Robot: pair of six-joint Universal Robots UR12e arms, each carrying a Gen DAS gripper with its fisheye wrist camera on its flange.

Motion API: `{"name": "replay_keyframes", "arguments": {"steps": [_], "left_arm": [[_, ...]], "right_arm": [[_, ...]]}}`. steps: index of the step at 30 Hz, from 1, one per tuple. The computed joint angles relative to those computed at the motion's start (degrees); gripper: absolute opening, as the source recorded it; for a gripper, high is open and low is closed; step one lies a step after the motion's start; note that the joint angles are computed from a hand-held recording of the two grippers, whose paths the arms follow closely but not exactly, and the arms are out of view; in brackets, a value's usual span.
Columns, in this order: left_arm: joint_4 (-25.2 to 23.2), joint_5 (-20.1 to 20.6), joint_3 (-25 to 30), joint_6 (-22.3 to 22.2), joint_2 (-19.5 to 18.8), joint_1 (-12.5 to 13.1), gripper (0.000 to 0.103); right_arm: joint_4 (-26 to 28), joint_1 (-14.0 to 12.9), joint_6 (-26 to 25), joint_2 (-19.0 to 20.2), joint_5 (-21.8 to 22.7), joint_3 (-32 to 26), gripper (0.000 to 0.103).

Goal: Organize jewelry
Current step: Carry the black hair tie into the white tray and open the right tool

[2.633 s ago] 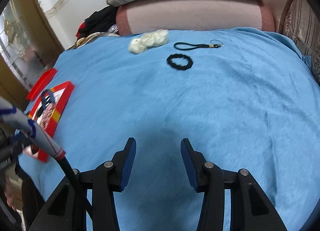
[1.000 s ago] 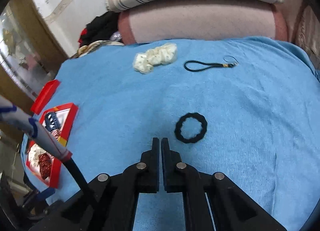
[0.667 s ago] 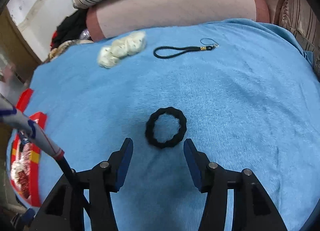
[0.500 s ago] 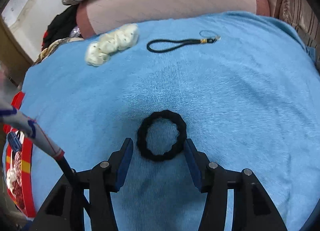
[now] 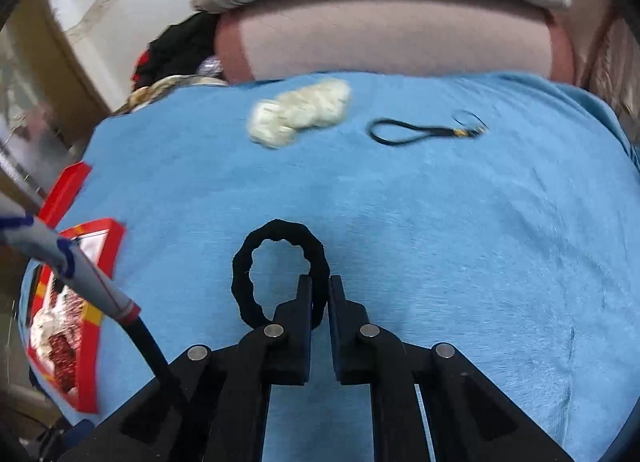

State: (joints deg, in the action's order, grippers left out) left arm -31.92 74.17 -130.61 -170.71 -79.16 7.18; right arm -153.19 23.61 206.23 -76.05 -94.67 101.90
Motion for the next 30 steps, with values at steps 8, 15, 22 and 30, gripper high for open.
{"name": "replay_keyframes", "arguments": {"steps": [8, 15, 22, 30], "left_arm": [[-0.7, -2.2, -1.7, 0.0, 3.0, 3.6, 0.055], [0.1, -3.2, -3.1, -0.3, 4.7, 7.0, 0.055], [0.8, -4.4, -3.5, -0.6, 4.9, 9.0, 0.055], [0.2, -5.5, -3.3, -0.8, 4.5, 9.9, 0.055]], "right_arm": [[1.9, 4.6, -5.2, 4.9, 4.0, -8.2, 0.008], [6.6, 8.9, -11.0, 12.2, 4.7, -18.7, 0.008], [13.9, 11.6, -14.2, 19.3, 0.2, -28.9, 0.008], [17.9, 12.6, -14.8, 22.3, -2.6, -33.2, 0.016]]}}
